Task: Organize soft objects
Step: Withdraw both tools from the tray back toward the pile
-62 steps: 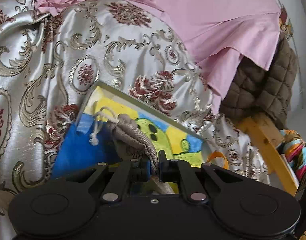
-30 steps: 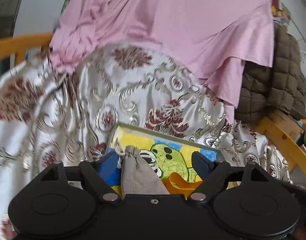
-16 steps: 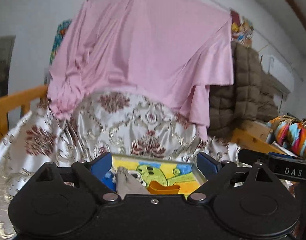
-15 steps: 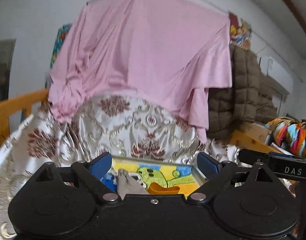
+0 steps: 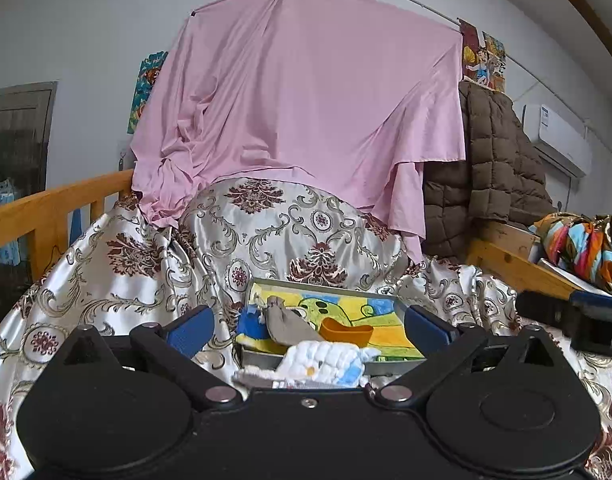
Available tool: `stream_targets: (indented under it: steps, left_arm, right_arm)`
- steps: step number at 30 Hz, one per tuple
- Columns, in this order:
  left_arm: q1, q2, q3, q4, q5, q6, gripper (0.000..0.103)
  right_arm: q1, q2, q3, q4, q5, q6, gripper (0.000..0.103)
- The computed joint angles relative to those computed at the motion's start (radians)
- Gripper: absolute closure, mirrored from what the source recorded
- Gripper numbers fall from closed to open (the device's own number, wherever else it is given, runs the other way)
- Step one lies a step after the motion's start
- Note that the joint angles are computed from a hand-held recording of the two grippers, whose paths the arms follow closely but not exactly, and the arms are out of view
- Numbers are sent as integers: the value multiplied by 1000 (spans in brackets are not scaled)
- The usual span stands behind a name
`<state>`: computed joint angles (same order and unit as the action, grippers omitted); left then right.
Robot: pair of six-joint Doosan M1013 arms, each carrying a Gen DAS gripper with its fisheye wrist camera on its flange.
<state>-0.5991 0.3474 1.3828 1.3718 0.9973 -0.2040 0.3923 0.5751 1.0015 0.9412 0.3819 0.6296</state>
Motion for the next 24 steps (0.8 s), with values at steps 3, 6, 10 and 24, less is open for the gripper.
stream_targets:
  steps: [3, 6, 10, 24]
  left_arm:
    - [-13, -9, 17, 1, 8, -2, 1]
    - [-21, -14, 27, -15, 11, 16, 1]
    - [-32, -19, 37, -58, 16, 45, 1]
    - [-32, -13, 25, -353, 7, 337, 1]
  right_arm:
    - [3, -38, 79, 91, -34, -121, 0]
    - [9, -68, 141, 154, -67, -198, 0]
    - [14, -94, 202, 229, -104, -272, 0]
    - [-1, -115, 288, -94, -81, 96, 0]
